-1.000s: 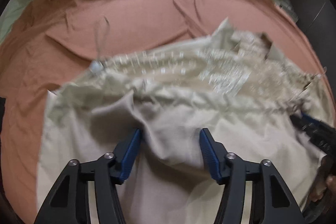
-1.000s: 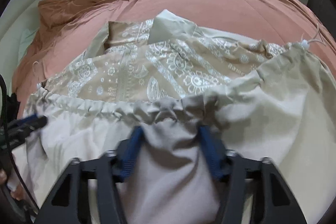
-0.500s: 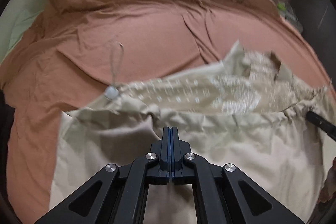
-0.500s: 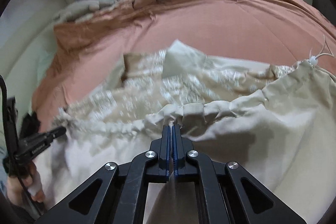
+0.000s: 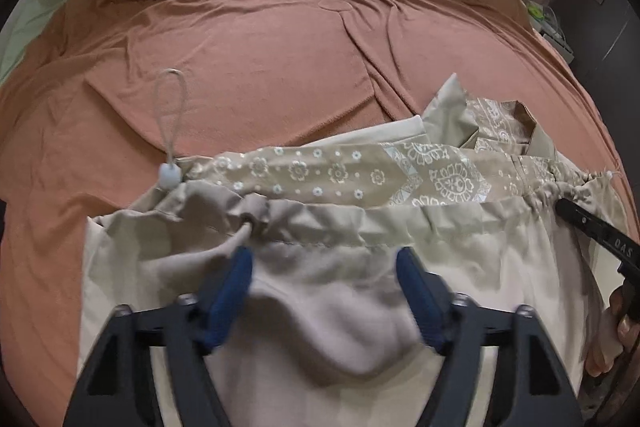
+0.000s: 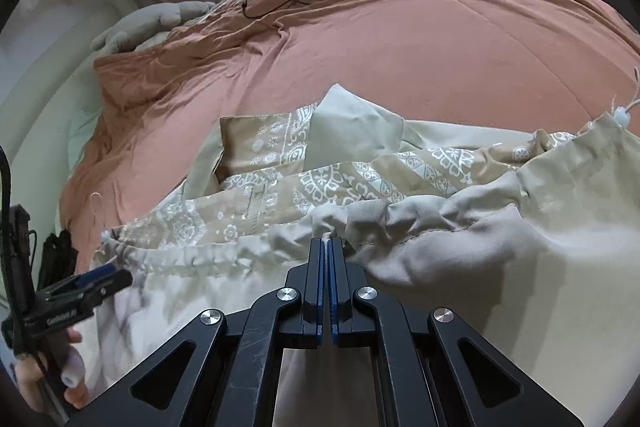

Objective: Fold large clothes

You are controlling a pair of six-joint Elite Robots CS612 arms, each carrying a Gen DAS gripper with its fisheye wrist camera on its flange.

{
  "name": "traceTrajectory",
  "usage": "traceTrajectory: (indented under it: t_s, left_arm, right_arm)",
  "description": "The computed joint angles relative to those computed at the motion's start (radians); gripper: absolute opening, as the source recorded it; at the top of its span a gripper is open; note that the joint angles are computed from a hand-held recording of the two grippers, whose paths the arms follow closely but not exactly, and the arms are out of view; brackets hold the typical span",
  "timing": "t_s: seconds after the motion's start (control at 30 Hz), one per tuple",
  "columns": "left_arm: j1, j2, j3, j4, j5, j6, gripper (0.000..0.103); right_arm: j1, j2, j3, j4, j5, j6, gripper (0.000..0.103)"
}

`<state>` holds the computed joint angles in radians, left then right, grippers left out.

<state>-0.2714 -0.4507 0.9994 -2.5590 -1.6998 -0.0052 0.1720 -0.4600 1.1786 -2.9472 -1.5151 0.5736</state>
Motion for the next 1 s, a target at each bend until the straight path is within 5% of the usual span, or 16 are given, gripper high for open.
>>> traceTrajectory:
  t_s: [0.27,0.37,0.4,0.43,0.7,0.87,1.0]
  left_arm:
    - [-0.021,0.033,-0.033,0.019,0.088,0.073,0.069]
    - [-0.019,0.039,-0.042,0.017,0.049,0.083,0.032]
    - [-0.02,0.038,-0.044,0.023,0.048,0.085,0.008]
    - [-0.023,0.037,-0.049,0.037,0.053,0.089,0.004]
    - [-0.02,0.031,-0.05,-0.033,0.033,0.049,0.002]
    - [-0.021,0.059,-0.098,-0.001,0.039,0.05,0.002]
    - [-0.026,0.077,-0.116,0.018,0.053,0.058,0.002]
  right_arm:
    - [-0.008,-0.027,0.053,-0.056,0.042,0.047,0.004]
    - [-0.017,-0.037,0.071,-0.05,0.072,0.078,0.009]
    - [-0.017,-0.041,0.075,-0.048,0.065,0.081,0.017]
    - [-0.018,-0.044,0.081,-0.051,0.058,0.086,0.021]
    - [-0.022,-0.076,0.149,-0.128,0.047,0.137,0.027]
    - [-0.012,-0.088,0.158,-0.139,-0.009,0.102,0.027]
    - [-0.01,-0.07,0.13,-0.145,0.086,0.051,0.027]
